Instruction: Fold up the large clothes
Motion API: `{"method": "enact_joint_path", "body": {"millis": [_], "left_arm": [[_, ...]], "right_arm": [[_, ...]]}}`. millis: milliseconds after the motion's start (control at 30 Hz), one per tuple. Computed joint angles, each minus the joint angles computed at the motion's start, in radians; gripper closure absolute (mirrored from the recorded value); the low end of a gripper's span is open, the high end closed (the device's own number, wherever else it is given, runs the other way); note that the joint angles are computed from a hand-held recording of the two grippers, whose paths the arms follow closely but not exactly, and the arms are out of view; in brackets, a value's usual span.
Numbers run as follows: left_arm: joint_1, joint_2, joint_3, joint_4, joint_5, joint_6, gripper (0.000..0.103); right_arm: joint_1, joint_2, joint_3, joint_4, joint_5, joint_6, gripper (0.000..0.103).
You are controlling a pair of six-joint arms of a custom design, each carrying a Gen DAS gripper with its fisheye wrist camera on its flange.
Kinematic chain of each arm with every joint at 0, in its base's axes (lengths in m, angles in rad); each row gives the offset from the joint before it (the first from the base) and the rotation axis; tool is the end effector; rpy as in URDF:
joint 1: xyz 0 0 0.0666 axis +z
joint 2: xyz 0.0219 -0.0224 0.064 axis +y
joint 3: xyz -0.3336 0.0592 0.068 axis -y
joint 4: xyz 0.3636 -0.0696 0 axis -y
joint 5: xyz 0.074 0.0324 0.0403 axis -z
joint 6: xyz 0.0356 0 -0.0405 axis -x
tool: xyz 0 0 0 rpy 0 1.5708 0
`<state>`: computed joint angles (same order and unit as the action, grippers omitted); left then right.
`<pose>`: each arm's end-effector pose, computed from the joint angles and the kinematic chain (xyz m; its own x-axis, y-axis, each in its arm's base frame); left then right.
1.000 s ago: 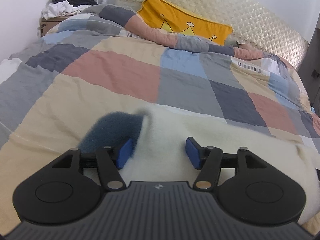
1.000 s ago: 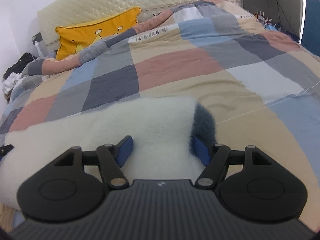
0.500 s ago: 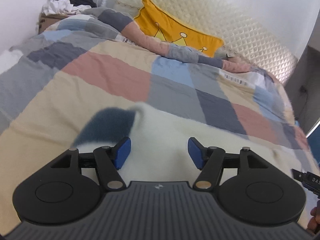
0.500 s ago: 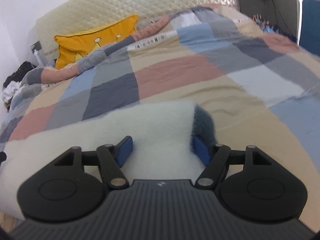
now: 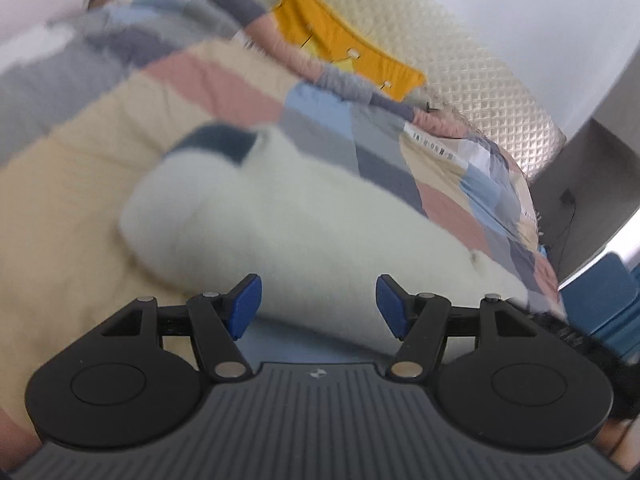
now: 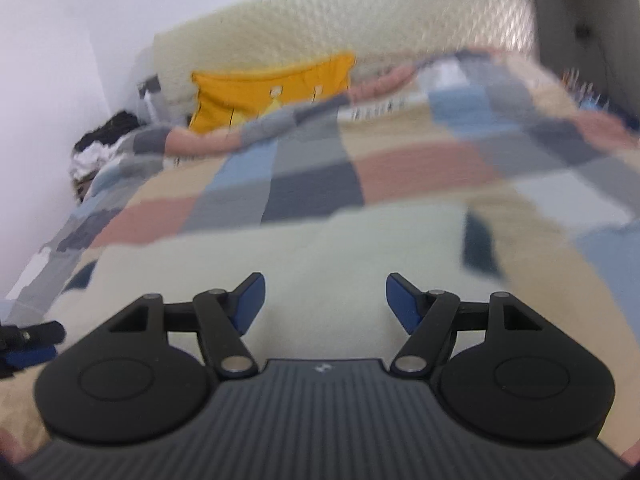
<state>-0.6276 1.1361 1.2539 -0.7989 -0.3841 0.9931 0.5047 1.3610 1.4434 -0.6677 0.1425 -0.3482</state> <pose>0.3210 -0.2169 0.4370 -0.5370 -0.5700 -0.6219 -0.2583 0.8129 -0.5220 0.4160 0.2236 0.4405 -0.5825 0.0641 -0.8103 -0.1875 0.9594 0.2107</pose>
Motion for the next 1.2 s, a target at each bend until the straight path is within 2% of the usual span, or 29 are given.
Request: {"method": "enact_joint_path", "body": {"millis": [67, 133, 267, 333, 433, 633, 767, 1033, 1133, 1200], "left_arm": [[0.006, -0.003, -0.016, -0.009, 0.034, 0.080, 0.034], [0.017, 0.003, -0.022, -0.034, 0.071, 0.147, 0.034], [0.058, -0.013, -0.081, 0.004, 0.173, 0.261, 0.034], [0.079, -0.017, -0.106, 0.031, 0.208, 0.300, 0.025], [0.098, -0.015, -0.135, 0.079, 0.227, 0.355, 0.022], [0.112, -0.003, -0.170, 0.161, 0.217, 0.485, 0.014], [0.120, 0.020, -0.159, 0.182, 0.213, 0.499, 0.014], [0.151, 0.075, -0.123, 0.230, 0.219, 0.467, 0.014], [0.155, 0.109, -0.094, 0.234, 0.188, 0.431, 0.015], [0.164, 0.129, -0.085, 0.250, 0.188, 0.433, 0.015]], "right_arm": [[-0.006, 0.034, 0.020, -0.045, -0.041, -0.033, 0.033], [0.000, 0.049, 0.017, -0.050, -0.038, -0.032, 0.032], [0.005, 0.053, 0.016, -0.053, -0.041, -0.052, 0.032], [0.004, 0.045, 0.007, -0.046, -0.047, -0.067, 0.032], [0.003, 0.042, 0.002, -0.040, -0.052, -0.086, 0.032], [-0.010, 0.040, 0.000, -0.034, -0.076, -0.091, 0.032], [-0.026, 0.036, -0.004, -0.024, -0.108, -0.118, 0.033], [-0.030, 0.017, -0.026, 0.024, -0.113, -0.178, 0.033], [-0.043, -0.009, -0.041, 0.042, -0.161, -0.228, 0.032], [-0.055, -0.037, -0.066, 0.071, -0.235, -0.278, 0.032]]}}
